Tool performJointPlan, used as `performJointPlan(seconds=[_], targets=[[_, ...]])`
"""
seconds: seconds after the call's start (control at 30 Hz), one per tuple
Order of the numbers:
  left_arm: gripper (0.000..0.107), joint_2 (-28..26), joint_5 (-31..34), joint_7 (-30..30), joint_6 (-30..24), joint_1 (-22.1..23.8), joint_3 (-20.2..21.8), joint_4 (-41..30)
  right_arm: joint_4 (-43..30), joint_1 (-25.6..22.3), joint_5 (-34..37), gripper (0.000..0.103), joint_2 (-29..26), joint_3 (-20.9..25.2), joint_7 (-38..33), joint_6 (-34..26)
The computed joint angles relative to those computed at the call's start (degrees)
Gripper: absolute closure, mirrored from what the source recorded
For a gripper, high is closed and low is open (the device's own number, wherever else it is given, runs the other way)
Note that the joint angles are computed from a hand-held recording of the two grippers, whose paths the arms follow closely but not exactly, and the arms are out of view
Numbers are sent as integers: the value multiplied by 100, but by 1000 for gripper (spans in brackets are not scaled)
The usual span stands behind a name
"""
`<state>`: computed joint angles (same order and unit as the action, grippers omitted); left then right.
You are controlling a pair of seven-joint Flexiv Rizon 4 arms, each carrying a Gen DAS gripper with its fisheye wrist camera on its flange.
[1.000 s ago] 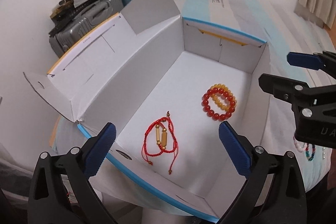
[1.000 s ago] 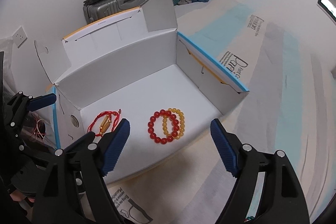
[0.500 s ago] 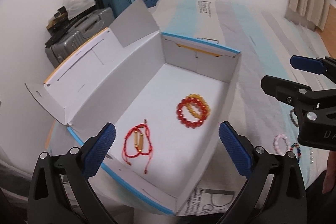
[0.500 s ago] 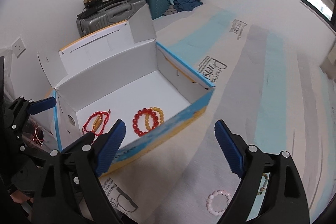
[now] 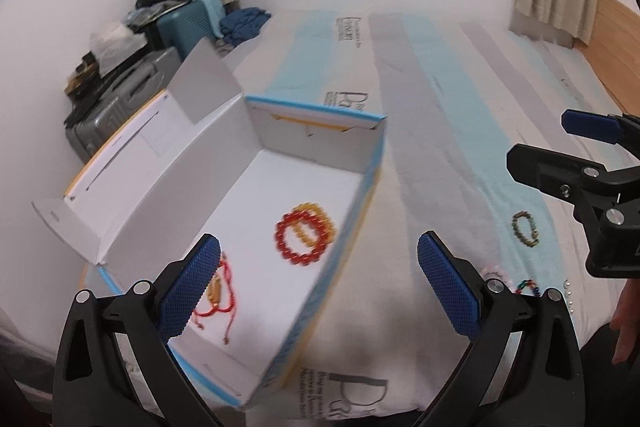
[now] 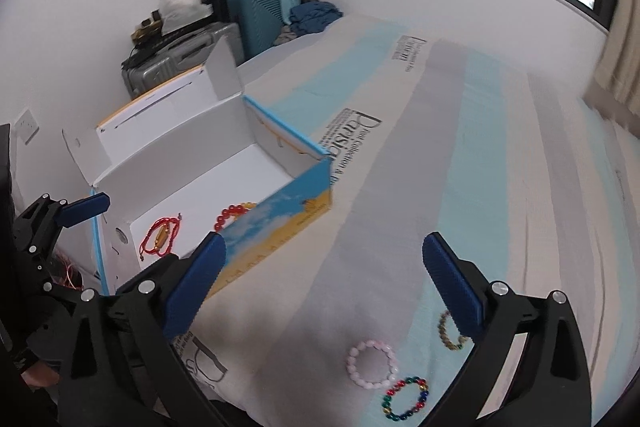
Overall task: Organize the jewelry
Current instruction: 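Withdraw both open tools from the box toward the remaining bracelets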
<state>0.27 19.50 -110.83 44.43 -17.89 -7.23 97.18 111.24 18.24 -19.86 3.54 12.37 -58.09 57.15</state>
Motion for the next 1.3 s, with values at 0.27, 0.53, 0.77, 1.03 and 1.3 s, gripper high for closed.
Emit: performJointPlan(seconds=[0.27, 0.53, 0.77, 1.03, 1.3], targets=[[10, -338, 89, -108, -26, -293, -154, -361, 415, -350, 133, 8, 482, -121, -51, -14], [10, -690, 185, -127, -56, -641, -145, -651, 793, -677, 177, 8, 789, -187, -65, 76], [10, -998, 211, -136, -38, -945, -99, -801, 1142, -902, 317, 8, 976, -272, -163, 137], [10, -1262, 85, -150, 167, -1160, -22, -707, 1843, -1189, 352, 8, 1256, -272, -82, 314], [10, -1429, -29, -184, 382, -1286, 41, -550, 2678, -1408, 132, 8, 1510, -150, 274, 616]])
